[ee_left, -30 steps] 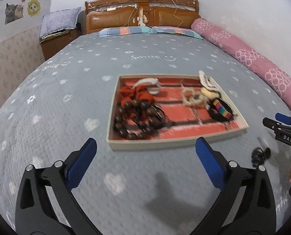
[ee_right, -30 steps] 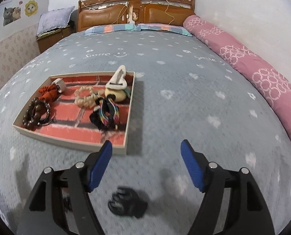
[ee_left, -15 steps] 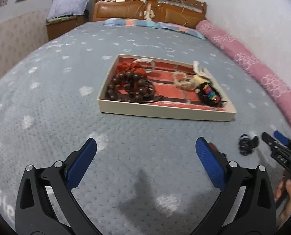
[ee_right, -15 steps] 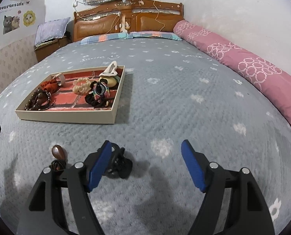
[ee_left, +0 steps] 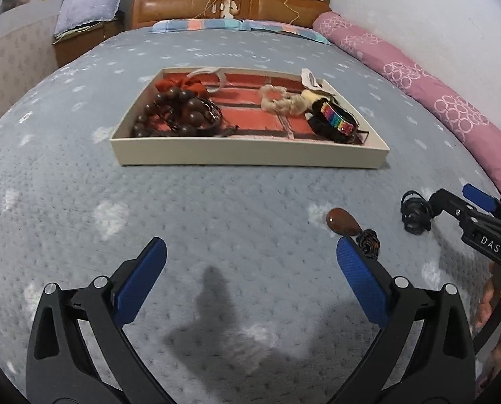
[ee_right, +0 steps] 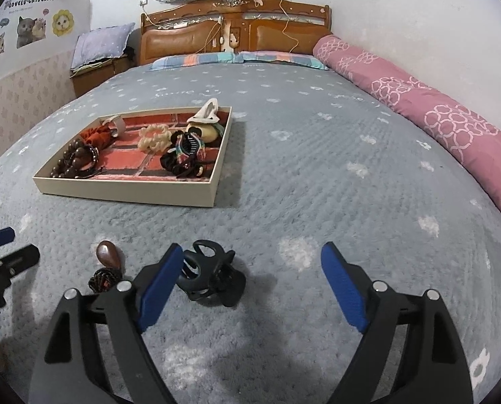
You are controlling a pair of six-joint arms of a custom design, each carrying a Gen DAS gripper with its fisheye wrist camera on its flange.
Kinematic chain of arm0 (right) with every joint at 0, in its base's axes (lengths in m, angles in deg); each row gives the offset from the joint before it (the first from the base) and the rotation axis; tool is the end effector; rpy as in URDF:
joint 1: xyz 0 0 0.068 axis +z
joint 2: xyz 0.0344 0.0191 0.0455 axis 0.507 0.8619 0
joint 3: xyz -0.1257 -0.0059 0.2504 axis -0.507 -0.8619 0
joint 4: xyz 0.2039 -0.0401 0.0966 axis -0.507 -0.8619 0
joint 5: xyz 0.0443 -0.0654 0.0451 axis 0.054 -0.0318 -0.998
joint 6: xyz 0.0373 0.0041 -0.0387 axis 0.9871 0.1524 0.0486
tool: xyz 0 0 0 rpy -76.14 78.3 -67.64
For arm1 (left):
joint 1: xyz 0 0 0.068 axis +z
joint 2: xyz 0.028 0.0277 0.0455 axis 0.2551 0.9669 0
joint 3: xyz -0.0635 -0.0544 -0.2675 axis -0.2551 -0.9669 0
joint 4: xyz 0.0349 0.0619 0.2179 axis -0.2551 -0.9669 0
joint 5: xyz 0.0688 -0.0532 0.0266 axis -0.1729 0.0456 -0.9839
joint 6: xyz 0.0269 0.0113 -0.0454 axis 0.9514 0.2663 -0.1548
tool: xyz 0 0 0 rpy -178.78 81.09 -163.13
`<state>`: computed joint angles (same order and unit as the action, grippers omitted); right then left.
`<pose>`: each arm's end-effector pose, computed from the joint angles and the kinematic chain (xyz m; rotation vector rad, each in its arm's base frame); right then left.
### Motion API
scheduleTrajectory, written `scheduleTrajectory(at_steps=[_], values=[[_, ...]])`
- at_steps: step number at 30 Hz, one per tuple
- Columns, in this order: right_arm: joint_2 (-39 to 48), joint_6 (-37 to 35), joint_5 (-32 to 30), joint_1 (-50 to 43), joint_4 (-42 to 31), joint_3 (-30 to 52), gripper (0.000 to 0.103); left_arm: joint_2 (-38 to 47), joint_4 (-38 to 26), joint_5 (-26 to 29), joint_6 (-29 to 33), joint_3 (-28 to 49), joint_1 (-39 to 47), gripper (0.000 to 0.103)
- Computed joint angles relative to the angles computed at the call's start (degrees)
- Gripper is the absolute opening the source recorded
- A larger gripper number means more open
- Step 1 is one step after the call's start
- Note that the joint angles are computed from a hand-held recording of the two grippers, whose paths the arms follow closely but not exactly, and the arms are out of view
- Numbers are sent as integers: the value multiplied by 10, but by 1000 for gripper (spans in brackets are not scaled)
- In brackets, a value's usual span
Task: Organize jewelry
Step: 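Withdraw both tools from the tray back over the bed, then lower the right tool around the black claw clip while the left tool approaches the brown pendant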
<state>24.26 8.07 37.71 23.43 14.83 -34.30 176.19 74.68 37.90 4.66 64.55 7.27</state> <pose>0.2932 -0.0353 0.1976 0.1055 2.2690 -0.0450 0.3164 -0.0467 0.2062 0.2064 2.3893 -0.2322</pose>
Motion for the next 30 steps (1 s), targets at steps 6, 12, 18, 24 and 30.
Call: scheduleTrajectory(at_steps=[6,12,18,24,30], values=[[14,-4,12,17,2,1,82,11,0,5,-3,-1,-3,98],[18,-4,12,19,3,0,82,9,10,-8,5,-12,-13,98],[30,-7,15,23,2,5,82,13,14,-3,5,-14,-12,95],[49,-8,17,28,-6,20,82,18,8,2,9,-10,-13,87],[63,-8,11,29,-11,34,81,17,8,12,9,-10,-12,85]])
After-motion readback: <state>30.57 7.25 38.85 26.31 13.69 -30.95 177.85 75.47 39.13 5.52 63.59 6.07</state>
